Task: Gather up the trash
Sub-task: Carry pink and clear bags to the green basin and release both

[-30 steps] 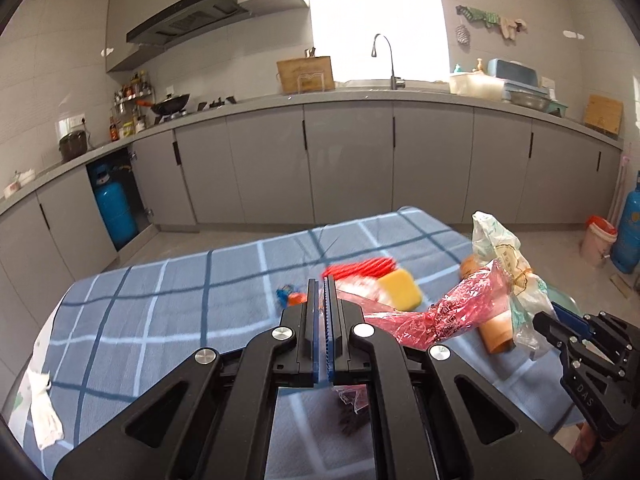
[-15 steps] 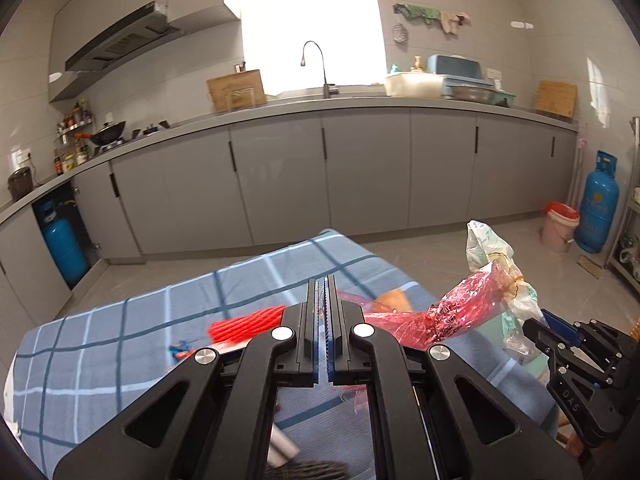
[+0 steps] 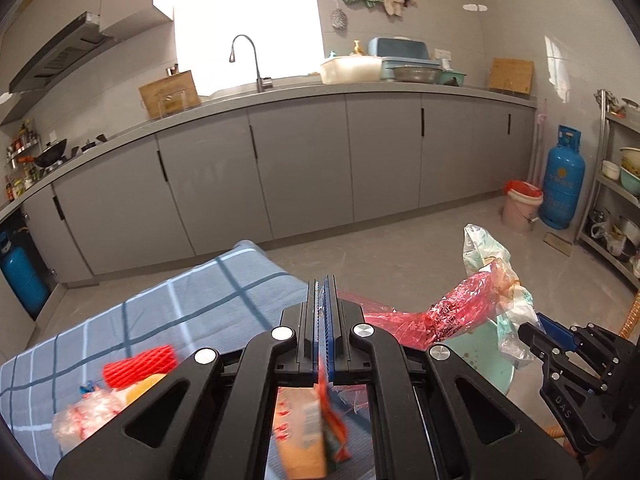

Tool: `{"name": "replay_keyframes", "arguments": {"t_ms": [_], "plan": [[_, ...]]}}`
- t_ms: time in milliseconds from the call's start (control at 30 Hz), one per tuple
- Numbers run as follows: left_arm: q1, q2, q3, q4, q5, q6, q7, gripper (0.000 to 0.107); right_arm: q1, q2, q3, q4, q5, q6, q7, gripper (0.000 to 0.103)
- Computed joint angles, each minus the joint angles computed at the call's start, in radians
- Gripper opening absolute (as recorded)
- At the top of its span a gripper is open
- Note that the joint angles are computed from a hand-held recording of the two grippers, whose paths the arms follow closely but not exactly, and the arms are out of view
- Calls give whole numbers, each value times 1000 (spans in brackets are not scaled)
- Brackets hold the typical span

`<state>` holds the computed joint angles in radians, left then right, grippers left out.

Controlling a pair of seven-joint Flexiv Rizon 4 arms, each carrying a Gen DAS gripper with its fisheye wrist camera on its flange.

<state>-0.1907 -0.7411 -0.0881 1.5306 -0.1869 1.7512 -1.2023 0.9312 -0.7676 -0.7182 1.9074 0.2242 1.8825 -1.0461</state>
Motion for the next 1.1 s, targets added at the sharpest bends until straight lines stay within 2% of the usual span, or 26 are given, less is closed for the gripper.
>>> {"name": "replay_keyframes", "arguments": {"t_ms": [267, 533, 867, 933, 967, 1000, 1100], "plan": [[-52, -82, 12, -132, -18, -96, -1, 4, -66, -9, 30, -7, -24, -16, 5, 19], [-111, -164, 68, -267, -12, -188, -30, 4, -118, -32, 53, -25, -48, -30, 14, 19], [-137, -245, 74, -398, 19, -294, -60, 5, -195, -69, 104, -57, -94, -53, 32, 20], [-134, -257, 68, -411, 28, -303, -59, 17, -203, -81, 106, -61, -96, -49, 39, 27], [-137, -260, 74, -417, 30, -307, -65, 35, -194, -92, 93, -61, -90, -51, 48, 30], [-139, -264, 81, -420, 33, -301, -75, 45, -196, -96, 93, -63, -90, -57, 54, 32], [-123, -271, 55, -427, 34, -309, -68, 56, -203, -101, 98, -63, -98, -71, 76, 33]]}}
